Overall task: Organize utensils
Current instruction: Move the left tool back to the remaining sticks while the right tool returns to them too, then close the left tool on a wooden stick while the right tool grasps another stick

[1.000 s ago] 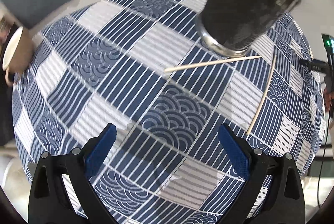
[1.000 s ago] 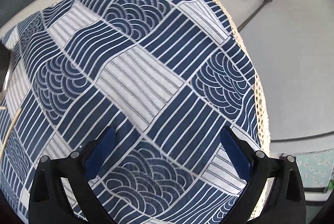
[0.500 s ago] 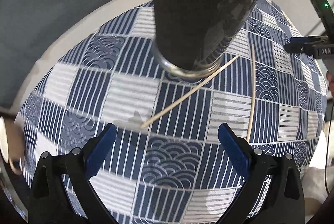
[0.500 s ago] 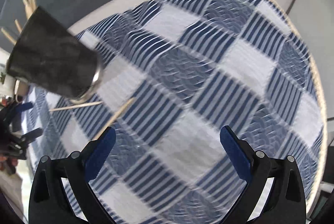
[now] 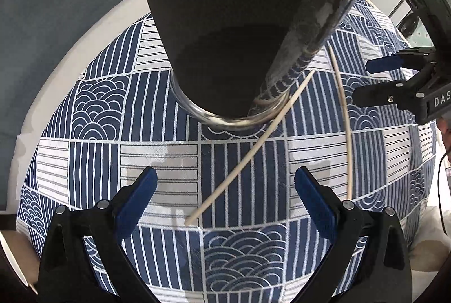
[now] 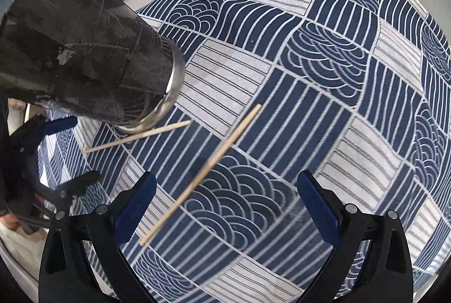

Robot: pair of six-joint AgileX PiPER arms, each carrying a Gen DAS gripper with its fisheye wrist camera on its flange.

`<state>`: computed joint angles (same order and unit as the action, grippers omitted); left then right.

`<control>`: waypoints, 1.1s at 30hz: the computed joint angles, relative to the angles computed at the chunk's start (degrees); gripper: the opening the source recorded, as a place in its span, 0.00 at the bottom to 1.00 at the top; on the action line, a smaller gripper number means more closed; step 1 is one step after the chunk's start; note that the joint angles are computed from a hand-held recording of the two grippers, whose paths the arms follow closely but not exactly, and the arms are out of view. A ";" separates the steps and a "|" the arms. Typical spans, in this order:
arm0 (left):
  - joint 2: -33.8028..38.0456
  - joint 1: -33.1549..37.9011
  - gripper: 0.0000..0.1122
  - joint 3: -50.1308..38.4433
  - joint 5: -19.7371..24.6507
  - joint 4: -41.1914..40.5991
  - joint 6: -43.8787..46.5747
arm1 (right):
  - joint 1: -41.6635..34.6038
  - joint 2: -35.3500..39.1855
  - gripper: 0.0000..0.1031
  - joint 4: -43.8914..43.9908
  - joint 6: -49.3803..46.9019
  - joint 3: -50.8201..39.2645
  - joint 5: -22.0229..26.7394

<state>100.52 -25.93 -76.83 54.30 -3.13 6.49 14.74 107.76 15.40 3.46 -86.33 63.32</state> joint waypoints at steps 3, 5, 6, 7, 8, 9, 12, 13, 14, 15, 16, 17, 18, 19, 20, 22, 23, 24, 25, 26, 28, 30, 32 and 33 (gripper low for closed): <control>2.01 0.98 0.74 -1.07 1.51 -2.79 1.62 | 0.95 -0.03 0.93 0.00 2.04 0.97 -1.11; 1.92 0.73 0.71 -0.23 -0.03 -2.69 1.09 | 1.78 -0.71 0.92 -1.23 2.79 1.85 -2.57; 2.07 0.43 0.69 -0.23 -0.58 -1.85 0.38 | 2.36 -0.75 0.86 -2.34 3.58 1.85 -2.76; 1.91 -0.16 0.67 0.08 -1.07 -0.50 -0.69 | 3.42 -1.22 0.73 -4.89 4.99 2.07 -2.99; 1.74 -1.33 0.65 0.44 -1.50 2.23 -2.69 | 4.61 -1.97 0.66 -8.26 6.58 2.62 -3.39; 1.38 -1.91 0.61 0.94 -1.75 3.54 -3.54 | 5.52 -2.72 0.52 -10.11 7.67 3.64 -4.13; 0.65 -3.01 0.42 1.43 -1.80 3.97 -6.49 | 5.37 -5.78 0.15 -14.45 8.25 6.93 -5.27; 0.35 -3.21 0.34 1.60 -1.61 4.05 -7.39 | 4.05 -6.74 0.06 -13.73 7.05 7.86 -5.35; 0.08 -3.47 0.29 1.71 -1.15 4.16 -8.28 | 2.51 -7.15 0.03 -12.00 5.65 8.17 -4.99; -0.28 -3.87 0.19 2.02 -0.79 4.28 -9.18 | 0.05 -7.45 0.02 -8.61 3.43 8.23 -4.03; -0.59 -4.01 0.12 2.33 -0.37 3.80 -9.56 | -2.23 -7.62 0.04 -5.31 1.78 8.26 -3.06; -0.96 -4.23 0.11 2.78 0.11 3.61 -10.08 | -3.90 -7.80 0.04 -2.81 0.64 8.39 -2.37; -1.27 -5.02 0.10 3.16 0.28 4.46 -11.30 | -5.25 -8.08 0.05 -0.89 -0.35 8.58 -1.74; -1.62 -6.06 0.10 3.60 0.46 5.37 -12.83 | -6.95 -8.58 0.07 2.16 -1.84 9.03 -1.14; -1.83 -6.77 0.09 3.80 0.87 5.43 -14.22 | -8.05 -8.99 0.08 4.68 -2.96 9.31 -0.55; -2.97 -8.93 0.08 5.05 1.42 5.35 -17.98 | -8.39 -9.64 0.09 6.03 -3.64 9.20 0.52; -3.18 -9.76 0.08 5.26 1.80 5.88 -19.67 | -7.81 -9.91 0.12 5.78 -3.66 8.93 0.88; -3.71 -10.28 0.08 6.15 1.76 6.17 -20.82 | -6.65 -10.24 0.33 5.22 -3.01 8.77 1.04; -3.69 -9.83 0.08 6.46 1.67 6.00 -20.80 | -6.69 -9.26 0.60 4.99 -3.43 7.47 1.41; -4.11 -10.70 0.08 6.97 1.93 6.16 -22.35 | -5.58 -9.77 0.65 4.51 -3.07 7.32 1.08; -5.22 -11.84 0.07 8.27 2.12 6.88 -24.53 | -3.66 -9.76 0.65 2.12 -2.05 7.76 -0.76; -6.38 -12.67 0.07 9.75 1.69 6.09 -26.72 | -0.74 -7.07 0.66 -0.72 1.57 5.18 -0.85; -7.77 -13.28 0.07 11.48 0.68 6.24 -28.90 | 2.49 -4.87 0.66 -4.03 6.47 3.07 -1.18; -8.32 -13.41 0.08 12.09 0.29 6.38 -29.21 | 2.58 -3.82 0.66 -5.42 6.82 3.14 -2.27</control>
